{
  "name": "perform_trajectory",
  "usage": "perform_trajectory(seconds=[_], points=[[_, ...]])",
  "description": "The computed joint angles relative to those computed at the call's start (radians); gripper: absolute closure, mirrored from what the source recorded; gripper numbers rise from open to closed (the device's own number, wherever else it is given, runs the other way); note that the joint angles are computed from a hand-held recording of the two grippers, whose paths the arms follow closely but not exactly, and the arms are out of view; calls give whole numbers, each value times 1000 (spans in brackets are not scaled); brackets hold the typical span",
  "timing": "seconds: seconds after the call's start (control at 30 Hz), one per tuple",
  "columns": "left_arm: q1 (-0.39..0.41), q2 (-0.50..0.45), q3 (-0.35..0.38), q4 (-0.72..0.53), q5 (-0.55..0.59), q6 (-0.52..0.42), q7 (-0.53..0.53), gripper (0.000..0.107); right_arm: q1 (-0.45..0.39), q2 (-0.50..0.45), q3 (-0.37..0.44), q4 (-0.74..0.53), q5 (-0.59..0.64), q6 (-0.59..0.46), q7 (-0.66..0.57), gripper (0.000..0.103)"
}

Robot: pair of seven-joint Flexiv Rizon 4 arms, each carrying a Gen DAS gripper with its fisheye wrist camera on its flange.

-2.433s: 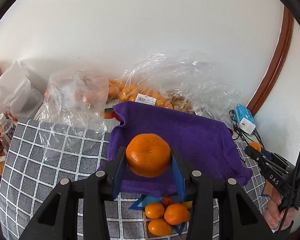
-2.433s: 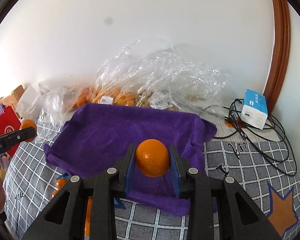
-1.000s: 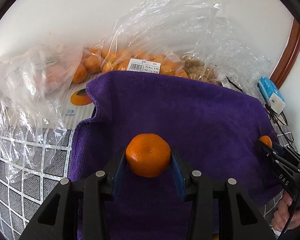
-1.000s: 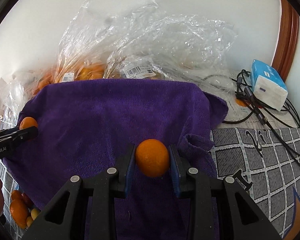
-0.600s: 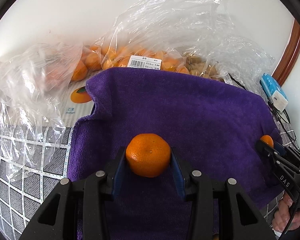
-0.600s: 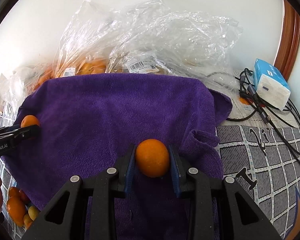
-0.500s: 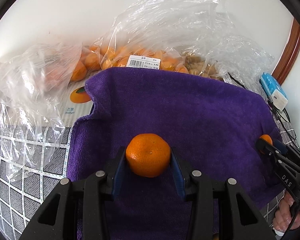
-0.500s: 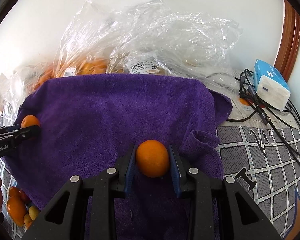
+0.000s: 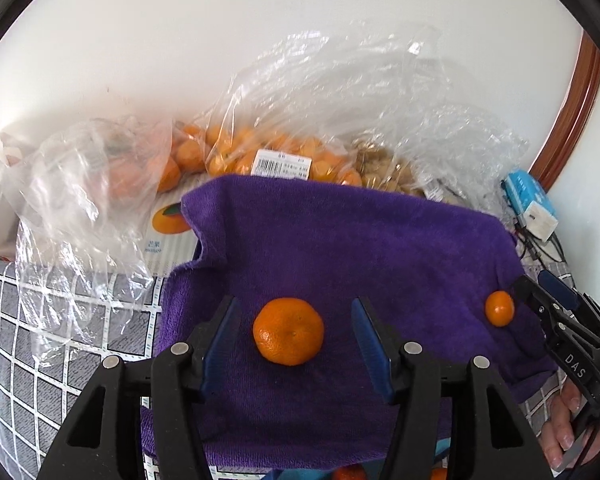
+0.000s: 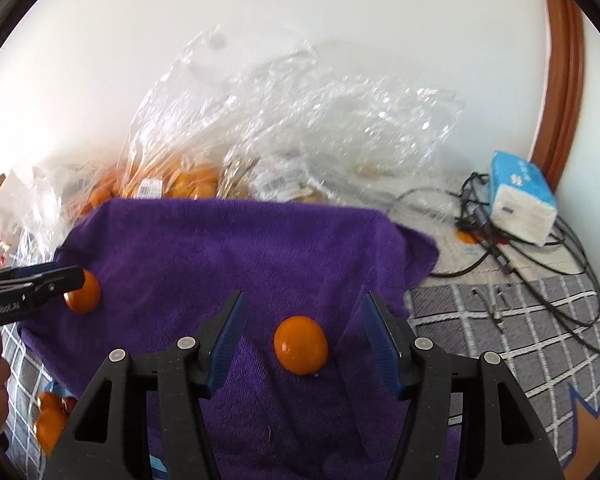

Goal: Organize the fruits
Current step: 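Lower the orange onto the towel and open the right gripper, then move the right gripper back to the orange cluster and grasp an orange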

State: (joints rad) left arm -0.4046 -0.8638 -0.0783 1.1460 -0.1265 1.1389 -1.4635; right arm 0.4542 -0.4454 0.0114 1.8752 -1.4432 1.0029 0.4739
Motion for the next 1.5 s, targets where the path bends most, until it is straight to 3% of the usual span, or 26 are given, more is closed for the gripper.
perform_trajectory(seconds=[0.1, 0.3, 0.4, 0.43, 0.47, 0.63, 0.77, 0.83, 1.0, 1.1, 1.37, 1.5], points=[[1, 32, -6, 40, 12, 43, 13, 51, 9, 48, 12, 29, -8, -24, 43, 44], [26, 122, -65, 166, -1, 176, 99, 51, 66, 134, 81, 82, 95, -222, -72, 44], [-9, 171, -14, 213, 16, 216, 74, 51, 90, 176, 113, 117, 127, -311, -47, 44], [-1, 187, -29, 235, 13, 228, 88, 51, 90, 194, 124, 136, 133, -315, -25, 44], [18, 206, -61, 265, 1, 245, 110, 51, 83, 214, 134, 158, 131, -294, 5, 44], [27, 290, -68, 389, -18, 283, 116, 51, 86, 263, 179, 205, 169, -285, 21, 44], [111, 355, -161, 521, -99, 274, 170, 51, 98, 268, 192, 221, 137, -265, 43, 44], [109, 381, -143, 576, -108, 293, 167, 51, 102, 259, 192, 223, 114, -244, 63, 44], [108, 422, -83, 675, -102, 308, 142, 51, 119, 208, 185, 211, 66, -195, 106, 44], [108, 434, -48, 714, -92, 305, 107, 51, 131, 158, 173, 188, 49, -144, 104, 53], [209, 444, -147, 820, -154, 369, 154, 51, 140, 49, 123, 119, -50, 49, 142, 56], [262, 430, -207, 849, -200, 407, 178, 51, 157, 0, 112, 78, 9, 74, 87, 56]])
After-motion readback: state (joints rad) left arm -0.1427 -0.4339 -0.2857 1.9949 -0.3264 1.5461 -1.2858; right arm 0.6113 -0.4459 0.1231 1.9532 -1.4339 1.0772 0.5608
